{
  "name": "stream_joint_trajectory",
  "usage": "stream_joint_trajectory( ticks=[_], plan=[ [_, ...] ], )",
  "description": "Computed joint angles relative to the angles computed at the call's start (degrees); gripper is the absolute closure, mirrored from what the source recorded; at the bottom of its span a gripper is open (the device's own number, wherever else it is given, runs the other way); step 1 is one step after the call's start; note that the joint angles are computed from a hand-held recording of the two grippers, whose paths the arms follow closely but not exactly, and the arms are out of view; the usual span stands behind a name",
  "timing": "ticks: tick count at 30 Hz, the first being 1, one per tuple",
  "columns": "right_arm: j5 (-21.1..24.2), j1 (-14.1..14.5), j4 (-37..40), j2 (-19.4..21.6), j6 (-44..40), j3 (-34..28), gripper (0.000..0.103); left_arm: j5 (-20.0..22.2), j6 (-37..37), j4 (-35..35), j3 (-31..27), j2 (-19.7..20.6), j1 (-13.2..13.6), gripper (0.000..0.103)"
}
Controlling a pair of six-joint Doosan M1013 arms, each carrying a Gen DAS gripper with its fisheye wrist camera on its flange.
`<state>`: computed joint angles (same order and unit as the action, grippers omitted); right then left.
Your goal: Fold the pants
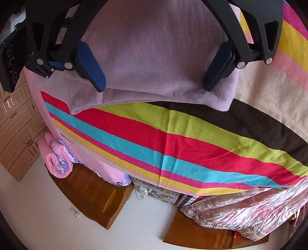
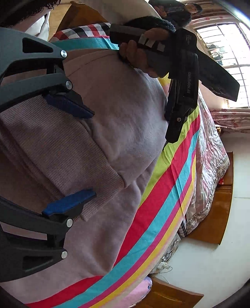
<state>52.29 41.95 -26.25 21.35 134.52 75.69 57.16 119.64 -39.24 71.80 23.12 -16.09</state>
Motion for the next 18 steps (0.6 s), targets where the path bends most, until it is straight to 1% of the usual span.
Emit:
stream_joint_trajectory(
  ticks=[2,3,4,5,6,8,9,10,11,12,13,14,16,17,18],
  plan=[
    [-1.39,0.60,-1.80,-1.18,2.55,0.92,0.029,-3.64,2.94,-1.61,2.13,-2.29,0.41,0.002],
    [-2.60,0.82,-2.28,-1.86,3.01,1.84,0.029,-5.69,4.26,-2.04,3.43,-3.47,0.54,0.002],
    [-2.70,0.97,-2.00,-2.08,2.80,2.29,0.028,-7.74,5.09,-2.40,4.96,-4.69,0.76,0.002],
    [-1.06,1.06,-0.93,-1.67,1.70,2.08,0.027,-9.45,5.83,-2.82,6.46,-5.51,1.01,0.002],
    [1.57,1.06,0.21,-0.80,0.03,1.42,0.027,-10.45,6.13,-2.37,7.68,-6.01,1.24,0.002],
    [-0.06,1.05,-0.03,-1.29,1.87,2.85,0.025,-11.03,2.45,3.49,8.50,-5.66,0.94,0.002],
    [1.03,1.00,0.51,-1.23,1.71,2.43,0.025,-10.43,0.72,5.38,8.75,-5.37,1.05,0.003],
    [2.99,1.32,-0.93,-1.03,3.02,1.73,0.025,-9.24,-0.36,5.03,8.62,-5.09,1.47,0.007],
    [5.16,2.12,-4.20,-0.94,5.83,1.18,0.025,-9.96,-0.68,4.27,9.05,-5.57,1.76,0.007],
    [5.05,2.72,-6.17,-1.39,7.73,1.36,0.025,-12.73,1.04,2.81,10.41,-6.87,1.89,0.006],
    [3.27,3.13,-6.81,-2.20,8.76,2.10,0.025,-15.28,4.08,0.92,11.75,-8.26,1.97,0.004],
    [1.71,3.51,-6.96,-2.84,9.18,2.69,0.025,-17.10,6.11,0.61,12.78,-9.51,1.84,0.003],
    [1.28,4.20,-5.74,-2.92,7.67,2.87,0.024,-19.90,9.07,1.68,14.88,-11.83,1.20,0.002],
    [1.75,4.26,-3.74,-2.55,5.67,2.72,0.024,-20.63,10.59,1.79,15.97,-12.72,0.94,0.002],
    [2.98,4.17,-1.64,-2.00,4.32,2.57,0.024,-20.75,10.63,3.44,16.92,-13.30,0.56,0.002]
  ],
)
